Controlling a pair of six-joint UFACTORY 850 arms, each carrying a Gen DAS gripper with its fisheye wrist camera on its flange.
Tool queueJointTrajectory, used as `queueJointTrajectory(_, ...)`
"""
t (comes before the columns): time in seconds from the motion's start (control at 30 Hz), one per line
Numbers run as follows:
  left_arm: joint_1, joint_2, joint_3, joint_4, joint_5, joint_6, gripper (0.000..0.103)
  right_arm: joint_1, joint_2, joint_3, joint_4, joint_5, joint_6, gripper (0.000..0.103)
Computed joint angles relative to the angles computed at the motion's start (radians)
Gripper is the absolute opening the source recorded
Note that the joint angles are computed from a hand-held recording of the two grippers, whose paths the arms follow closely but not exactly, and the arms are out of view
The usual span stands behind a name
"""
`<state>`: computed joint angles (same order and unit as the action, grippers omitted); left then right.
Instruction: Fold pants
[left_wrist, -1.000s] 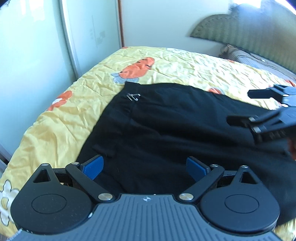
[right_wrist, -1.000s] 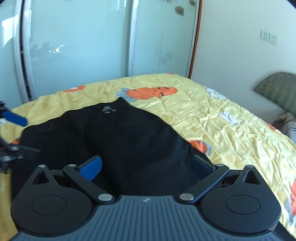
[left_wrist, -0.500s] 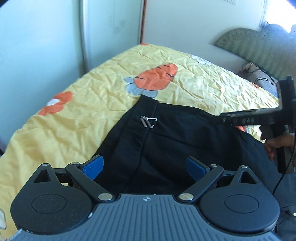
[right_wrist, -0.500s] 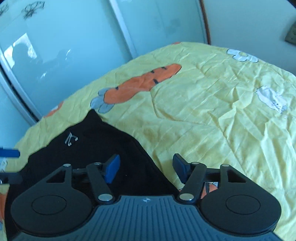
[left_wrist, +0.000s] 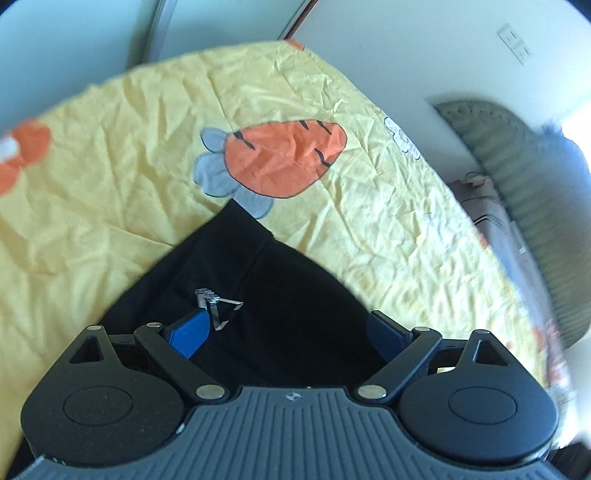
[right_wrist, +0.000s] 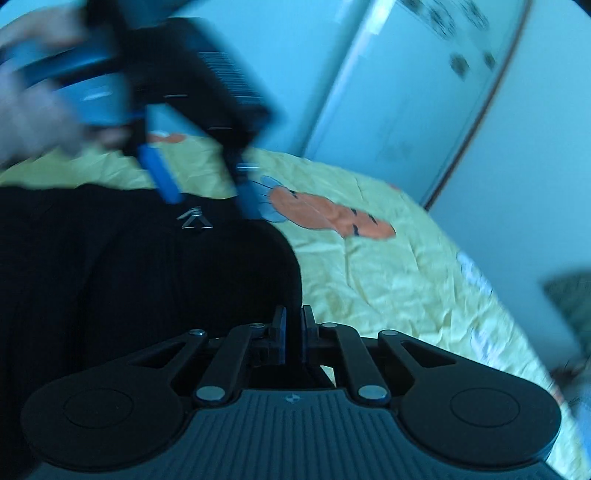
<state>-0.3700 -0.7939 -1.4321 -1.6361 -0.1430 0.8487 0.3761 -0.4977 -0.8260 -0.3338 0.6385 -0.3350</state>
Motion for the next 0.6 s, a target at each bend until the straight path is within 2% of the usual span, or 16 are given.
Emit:
queueJointTrajectory(0.07,0.027,-0.032,-0.036,0.051,-0.102,-0.114,0.091,0.033,0.014,0.042,0.098,0.045,-0.153,0.007)
queueJointTrajectory(0.13,0.047,-0.057,-0.057,0.003,-0.183,-0.112,0.090,0.054,0.019,0.067,0.158,0.080,-0.251,0.007)
queueJointTrajectory(0.2,0.051,-0.061,-0.057,-0.045,-0.178,-0.124,0.089,0.068,0.016,0.078,0.189,0.097,-0.296,0.007)
queueJointTrajectory(0.27,0.054,-0.065,-0.055,-0.131,-0.181,-0.065,0.087,0.074,0.011,0.081,0.197,0.116,-0.307,0.007)
queueJointTrajectory(0.3,0.056,-0.070,-0.062,-0.123,-0.193,-0.080,0.082,0.076,0.011,0.082,0.198,0.122,-0.309,0.007)
queueJointTrajectory(0.33,0.060,-0.078,-0.070,-0.103,-0.214,-0.111,0.073,0.078,0.010,0.084,0.203,0.131,-0.313,0.007)
queueJointTrajectory(0.37,0.065,-0.086,-0.078,-0.090,-0.240,-0.137,0.069,0.081,0.011,0.089,0.211,0.140,-0.317,0.007)
queueJointTrajectory(0.4,0.069,-0.094,-0.083,-0.095,-0.268,-0.139,0.059,0.081,0.008,0.087,0.210,0.146,-0.309,0.007)
queueJointTrajectory(0.43,0.071,-0.099,-0.085,-0.100,-0.286,-0.140,0.044,0.081,0.008,0.089,0.208,0.150,-0.300,0.007)
queueJointTrajectory(0.47,0.070,-0.104,-0.093,-0.066,-0.289,-0.171,0.037,0.080,0.007,0.089,0.205,0.151,-0.291,0.007)
queueJointTrajectory(0.5,0.067,-0.105,-0.092,-0.046,-0.285,-0.189,0.016,0.083,0.011,0.101,0.208,0.163,-0.285,0.007)
queueJointTrajectory(0.53,0.062,-0.098,-0.078,-0.069,-0.272,-0.166,0.006,0.083,0.010,0.102,0.206,0.164,-0.277,0.007)
queueJointTrajectory(0.6,0.051,-0.066,-0.021,-0.220,-0.250,-0.002,0.005,0.083,0.010,0.106,0.212,0.165,-0.282,0.007)
